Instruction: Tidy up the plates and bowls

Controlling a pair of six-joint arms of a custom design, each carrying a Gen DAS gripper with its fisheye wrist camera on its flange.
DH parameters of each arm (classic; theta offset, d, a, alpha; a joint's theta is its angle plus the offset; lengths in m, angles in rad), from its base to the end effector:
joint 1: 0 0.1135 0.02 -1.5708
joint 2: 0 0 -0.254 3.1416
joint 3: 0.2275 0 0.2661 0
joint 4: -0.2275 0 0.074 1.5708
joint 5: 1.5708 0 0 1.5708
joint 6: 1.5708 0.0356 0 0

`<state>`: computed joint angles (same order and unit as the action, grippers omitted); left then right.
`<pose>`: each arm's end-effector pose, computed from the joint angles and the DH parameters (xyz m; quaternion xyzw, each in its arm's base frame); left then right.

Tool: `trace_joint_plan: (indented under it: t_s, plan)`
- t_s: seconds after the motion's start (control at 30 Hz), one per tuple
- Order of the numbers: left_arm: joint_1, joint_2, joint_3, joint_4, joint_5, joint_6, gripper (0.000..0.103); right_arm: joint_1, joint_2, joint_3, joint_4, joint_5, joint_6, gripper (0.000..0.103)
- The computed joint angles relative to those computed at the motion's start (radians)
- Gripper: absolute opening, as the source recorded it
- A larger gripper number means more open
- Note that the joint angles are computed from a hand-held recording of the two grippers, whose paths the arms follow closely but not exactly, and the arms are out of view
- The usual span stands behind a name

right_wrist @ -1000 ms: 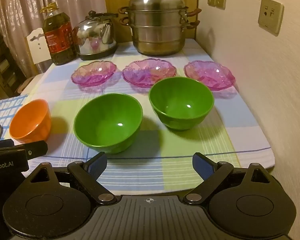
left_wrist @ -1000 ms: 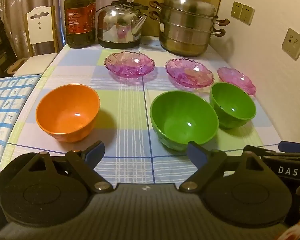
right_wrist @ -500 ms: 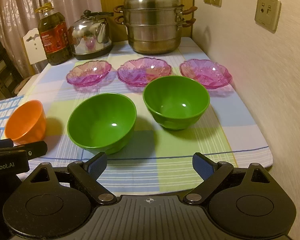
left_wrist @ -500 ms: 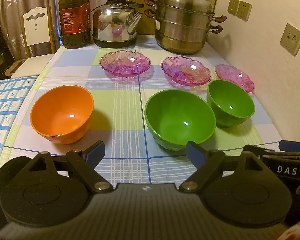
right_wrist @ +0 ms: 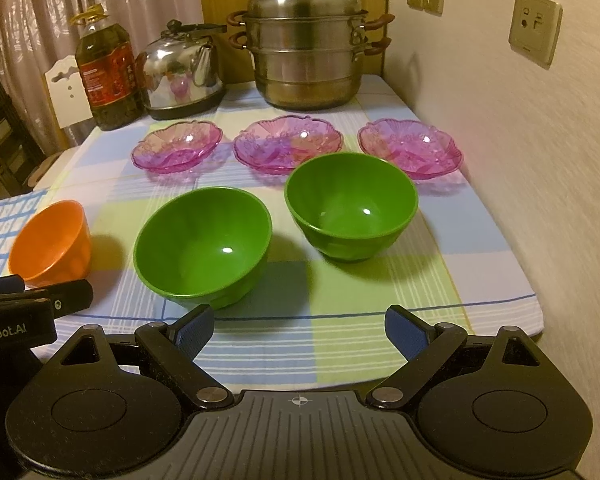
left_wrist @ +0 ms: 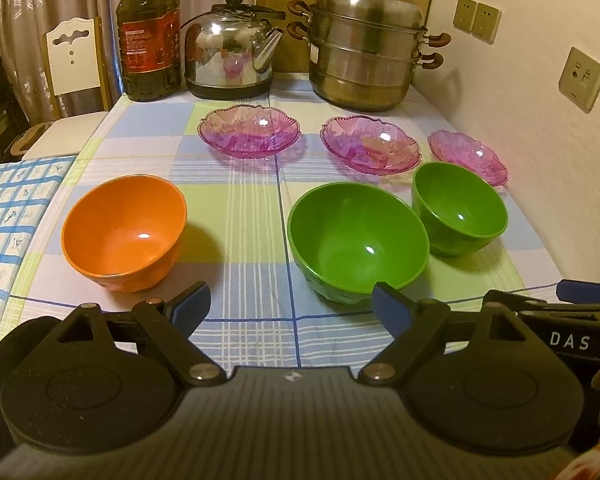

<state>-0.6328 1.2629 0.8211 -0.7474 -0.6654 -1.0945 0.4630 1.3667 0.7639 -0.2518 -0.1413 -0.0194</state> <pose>0.2074 -0.1248 0.2043 -0.2726 0.8892 0.0721 0.3602 0.2553 0.1330 0.1823 -0.2472 0.9013 0.1414 0.3265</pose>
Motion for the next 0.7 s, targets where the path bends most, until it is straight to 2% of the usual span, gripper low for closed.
trace_joint_plan:
  t_s: [0.7]
  plan:
    - [0.005, 0.005, 0.010, -0.005, 0.004, 0.010, 0.086, -0.004, 0.014, 0.002, 0.009, -0.001, 0.001, 0.092]
